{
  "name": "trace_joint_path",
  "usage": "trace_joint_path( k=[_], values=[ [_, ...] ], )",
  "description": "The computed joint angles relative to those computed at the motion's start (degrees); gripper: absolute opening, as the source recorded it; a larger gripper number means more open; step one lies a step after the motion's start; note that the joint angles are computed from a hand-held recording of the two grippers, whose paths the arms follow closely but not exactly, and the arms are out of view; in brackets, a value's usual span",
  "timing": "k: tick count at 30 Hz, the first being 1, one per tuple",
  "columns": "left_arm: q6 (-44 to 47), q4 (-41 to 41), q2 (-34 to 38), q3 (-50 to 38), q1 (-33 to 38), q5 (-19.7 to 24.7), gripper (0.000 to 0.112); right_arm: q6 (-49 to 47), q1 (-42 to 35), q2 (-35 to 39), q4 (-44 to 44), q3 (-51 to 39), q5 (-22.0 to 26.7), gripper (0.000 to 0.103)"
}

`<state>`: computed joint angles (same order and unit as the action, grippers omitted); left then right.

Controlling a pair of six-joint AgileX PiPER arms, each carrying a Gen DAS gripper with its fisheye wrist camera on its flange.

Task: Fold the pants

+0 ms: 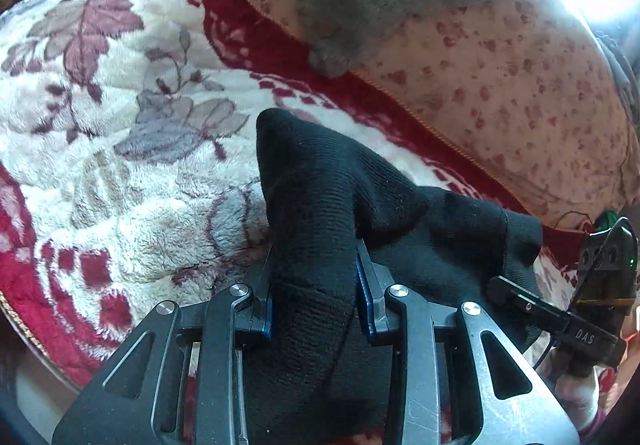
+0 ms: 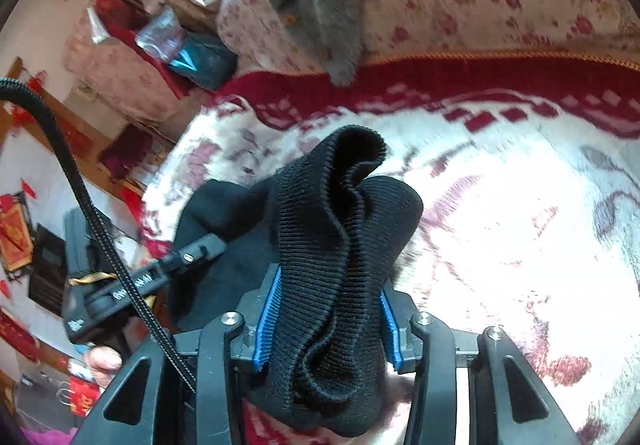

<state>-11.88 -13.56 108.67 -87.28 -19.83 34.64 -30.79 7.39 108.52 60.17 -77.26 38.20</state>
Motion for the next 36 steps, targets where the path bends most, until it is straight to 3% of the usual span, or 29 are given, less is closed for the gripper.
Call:
trace_joint_path(
  k=[4, 8, 9, 11, 13, 19, 22, 28, 36],
  values=[
    [0.5, -0.9, 0.1, 1.4, 0.2, -2.1, 0.041, -3.2, -2.4, 2.8, 6.7, 0.6, 2.6, 0.047],
    [-2.7, -0.6, 0.8, 1.9, 1.2, -3.0, 0.07, -0.3, -1.9, 2.6, 3.8, -0.6, 2.4, 0.048],
    [-2.6, -1.4, 0.8, 2.1, 1.6, -3.1, 0.071, -0.2, -2.2, 2.4, 3.5, -0.4, 2.7, 0.048],
    [-0.4, -4.6, 0.6, 2.8, 2.3, -3.2, 0.071, 0.6, -2.3, 1.4, 2.6, 0.2, 2.6, 0.048],
    [-2.1, -2.6, 0.1, 3.0, 1.9, -2.9, 0.071, 1.7, -2.2, 0.1, 1.0, 0.8, 2.1, 0.048],
    [-18.4, 14.6, -3.3, 3.1, -2.2, -0.2, 0.071, 7.0, -0.4, -5.4, -8.6, 2.0, -2.0, 0.048],
    [-22.5, 18.3, -5.3, 4.4, -3.5, -0.2, 0.071, 7.4, -0.1, -8.0, -10.2, 3.0, -3.3, 0.048],
    [-35.8, 33.1, -8.7, 6.1, -9.5, 2.3, 0.071, 7.5, 1.7, -11.1, -11.2, 3.9, -4.4, 0.048],
    [-48.0, 46.7, -11.0, 7.8, -16.7, 6.5, 0.071, 16.5, 8.4, -14.5, -26.5, 4.6, -8.7, 0.051]
  ],
)
